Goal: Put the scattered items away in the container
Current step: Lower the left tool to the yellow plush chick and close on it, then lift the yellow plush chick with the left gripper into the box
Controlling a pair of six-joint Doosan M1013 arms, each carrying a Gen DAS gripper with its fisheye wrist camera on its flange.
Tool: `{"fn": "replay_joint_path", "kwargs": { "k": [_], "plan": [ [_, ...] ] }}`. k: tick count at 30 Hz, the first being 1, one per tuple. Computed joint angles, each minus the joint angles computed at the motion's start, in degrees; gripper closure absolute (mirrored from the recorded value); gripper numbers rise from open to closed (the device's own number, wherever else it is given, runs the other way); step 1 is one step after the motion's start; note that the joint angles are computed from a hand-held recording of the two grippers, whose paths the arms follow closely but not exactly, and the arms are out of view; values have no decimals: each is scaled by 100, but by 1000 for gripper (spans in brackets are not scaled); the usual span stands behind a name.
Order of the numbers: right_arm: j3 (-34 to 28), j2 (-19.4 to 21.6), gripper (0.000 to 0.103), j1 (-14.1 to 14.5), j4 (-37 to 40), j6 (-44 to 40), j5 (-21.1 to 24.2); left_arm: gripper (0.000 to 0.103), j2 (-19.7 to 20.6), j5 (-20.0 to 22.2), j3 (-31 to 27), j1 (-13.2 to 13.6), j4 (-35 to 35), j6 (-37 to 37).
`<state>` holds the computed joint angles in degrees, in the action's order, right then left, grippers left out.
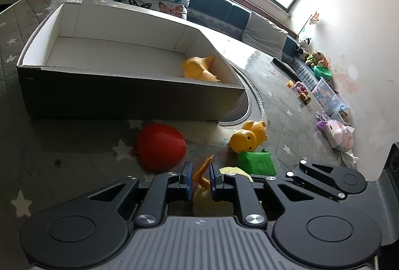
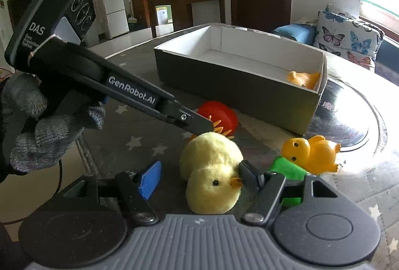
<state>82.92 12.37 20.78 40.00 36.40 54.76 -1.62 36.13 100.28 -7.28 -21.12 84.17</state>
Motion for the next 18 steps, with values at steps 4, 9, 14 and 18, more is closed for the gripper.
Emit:
{"fn": "replay_joint_path", "kwargs": {
  "k": [4,9,14,18],
  "plan": [
    [-13,32,34,-23,31,253,-65,87,1,1,-1,-11,-6,56],
    [-74,93,38,-44,116,359,-39,87,-2,8,-6,-9,-59,208],
    [-14,75,44,11,-2,399,-204,87,20,31,-27,-20,17,146],
    [-7,55,50,22,-26,464,-250,89,-1,4,-5,-8,-120,271]
  ]
}}
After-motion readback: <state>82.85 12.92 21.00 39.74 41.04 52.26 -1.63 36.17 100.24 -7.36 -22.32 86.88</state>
